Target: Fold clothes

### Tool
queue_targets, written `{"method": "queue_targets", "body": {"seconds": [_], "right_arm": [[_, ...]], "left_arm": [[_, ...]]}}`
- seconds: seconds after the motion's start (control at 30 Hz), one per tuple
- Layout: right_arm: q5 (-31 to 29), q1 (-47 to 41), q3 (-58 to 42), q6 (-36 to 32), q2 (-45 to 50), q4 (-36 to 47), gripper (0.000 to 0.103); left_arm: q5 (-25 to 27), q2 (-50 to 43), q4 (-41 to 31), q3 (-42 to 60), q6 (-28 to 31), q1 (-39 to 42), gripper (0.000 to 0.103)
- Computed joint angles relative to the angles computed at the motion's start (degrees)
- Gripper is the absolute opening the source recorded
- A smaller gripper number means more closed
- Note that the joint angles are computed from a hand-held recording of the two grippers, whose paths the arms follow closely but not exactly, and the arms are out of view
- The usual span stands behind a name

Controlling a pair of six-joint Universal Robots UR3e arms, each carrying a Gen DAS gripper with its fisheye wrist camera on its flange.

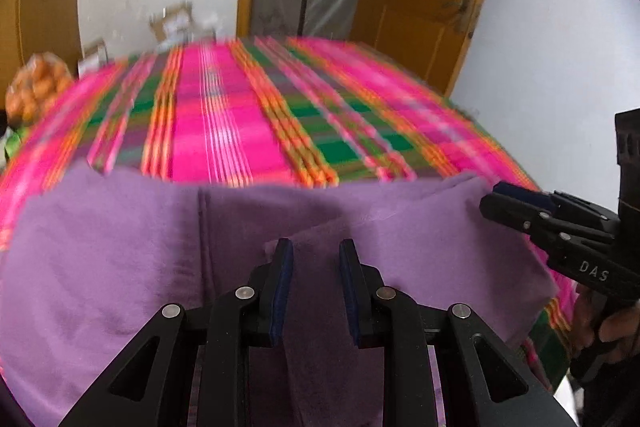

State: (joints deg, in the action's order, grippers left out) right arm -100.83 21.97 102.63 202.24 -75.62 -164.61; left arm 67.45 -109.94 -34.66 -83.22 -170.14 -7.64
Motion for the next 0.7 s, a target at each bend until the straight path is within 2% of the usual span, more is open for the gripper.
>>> {"method": "queue_targets", "body": {"seconds": [0.1, 0.2, 0.4, 0.47, 0.7], "right_arm": [[3.4, -2.1, -2.5, 1.0, 1.2, 5.7, 0.036], [3.2, -1.9, -2.8, 0.9, 1.6, 5.7, 0.036], [2.3, -0.8, 5.4, 1.3, -3.3, -0.3, 0.035], [2.6, -0.5, 8.7, 0.6, -5.1, -2.3, 0.036], [2.2, 0.1, 13.7, 1.5, -9.9, -4.8, 0.036]], "left_arm": [[-0.4, -1.2, -2.0, 1.6, -0.2, 0.2, 0.024], [-1.0, -1.4, -1.8, 1.5, -0.2, 0.4, 0.025], [-3.6, 4.4, 2.2, -6.7, 0.7, 2.3, 0.025], [-5.7, 7.1, 3.7, -11.2, 2.8, 3.3, 0.025], [-7.0, 9.9, 6.5, -15.7, 3.8, 4.1, 0.025]]}}
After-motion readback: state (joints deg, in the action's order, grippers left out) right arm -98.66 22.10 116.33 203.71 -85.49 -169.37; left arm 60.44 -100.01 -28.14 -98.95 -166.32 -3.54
